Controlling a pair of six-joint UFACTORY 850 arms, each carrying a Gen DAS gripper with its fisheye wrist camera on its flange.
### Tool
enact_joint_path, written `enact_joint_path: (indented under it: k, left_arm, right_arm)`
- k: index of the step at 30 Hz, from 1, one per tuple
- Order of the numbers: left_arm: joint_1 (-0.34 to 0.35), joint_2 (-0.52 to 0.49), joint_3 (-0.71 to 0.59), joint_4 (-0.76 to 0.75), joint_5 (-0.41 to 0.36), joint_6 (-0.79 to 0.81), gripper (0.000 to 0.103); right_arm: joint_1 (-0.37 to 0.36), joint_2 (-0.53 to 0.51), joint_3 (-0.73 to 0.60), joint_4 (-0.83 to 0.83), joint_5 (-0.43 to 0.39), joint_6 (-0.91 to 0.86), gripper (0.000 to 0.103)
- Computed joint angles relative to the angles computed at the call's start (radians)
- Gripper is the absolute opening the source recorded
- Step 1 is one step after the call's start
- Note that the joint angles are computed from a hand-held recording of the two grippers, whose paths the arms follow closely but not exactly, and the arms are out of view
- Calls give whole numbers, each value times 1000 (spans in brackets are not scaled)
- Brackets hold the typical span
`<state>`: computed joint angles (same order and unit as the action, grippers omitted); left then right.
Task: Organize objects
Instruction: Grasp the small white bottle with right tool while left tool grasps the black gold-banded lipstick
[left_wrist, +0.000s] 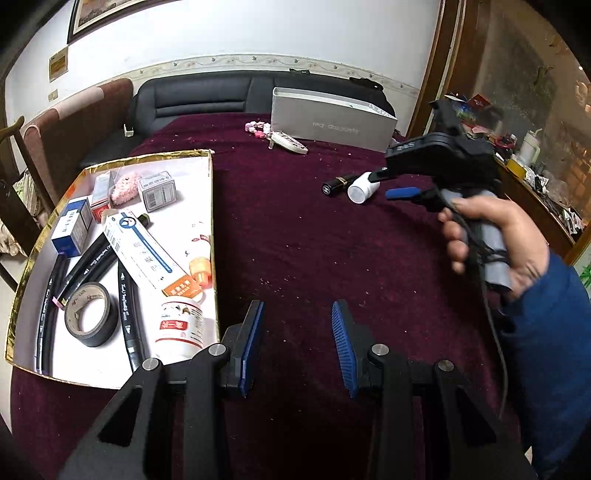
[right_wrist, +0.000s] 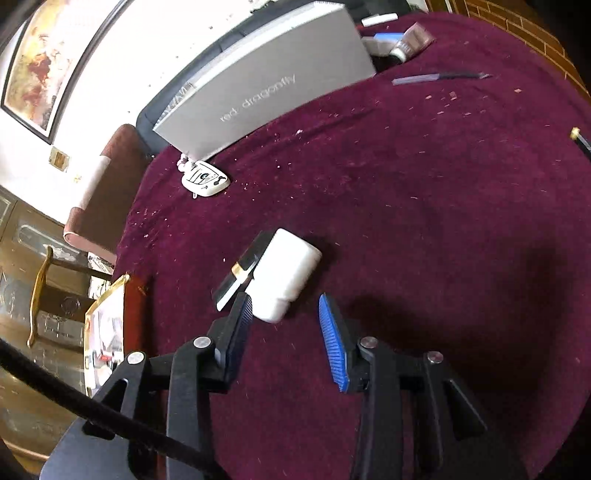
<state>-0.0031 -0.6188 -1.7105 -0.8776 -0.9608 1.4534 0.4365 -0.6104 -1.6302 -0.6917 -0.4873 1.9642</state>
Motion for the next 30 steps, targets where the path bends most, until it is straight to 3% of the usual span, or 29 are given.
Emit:
enact_joint_path:
  k: [4, 10, 15, 22, 24, 28, 30]
  left_arm:
    - [0, -13, -21, 1, -7, -7, 32]
    - [-32, -39, -83, 13, 9, -37, 32]
    - [-94, -86, -196, 45, -24, -108, 32]
    - [-238, -245, -439, 221, -9, -332, 32]
    - [-268, -350, -595, 278, -84, -436, 32]
    - [-309, -497, -814, 366, -152, -561, 32]
    - [-328, -499, -804, 396, -93, -574, 32]
  right_arm:
    - [-21, -83, -117, 78, -60, -87, 39]
    - [-18, -108, -141, 99, -73, -209, 33]
    - [25, -4, -9, -50, -76, -83, 33]
    - [93, 160, 243, -435, -47, 337, 33]
    - [92, 173, 282, -517, -28, 424, 33]
    - [64, 202, 338, -606, 66, 546, 33]
    - [63, 202, 336, -634, 67, 572, 33]
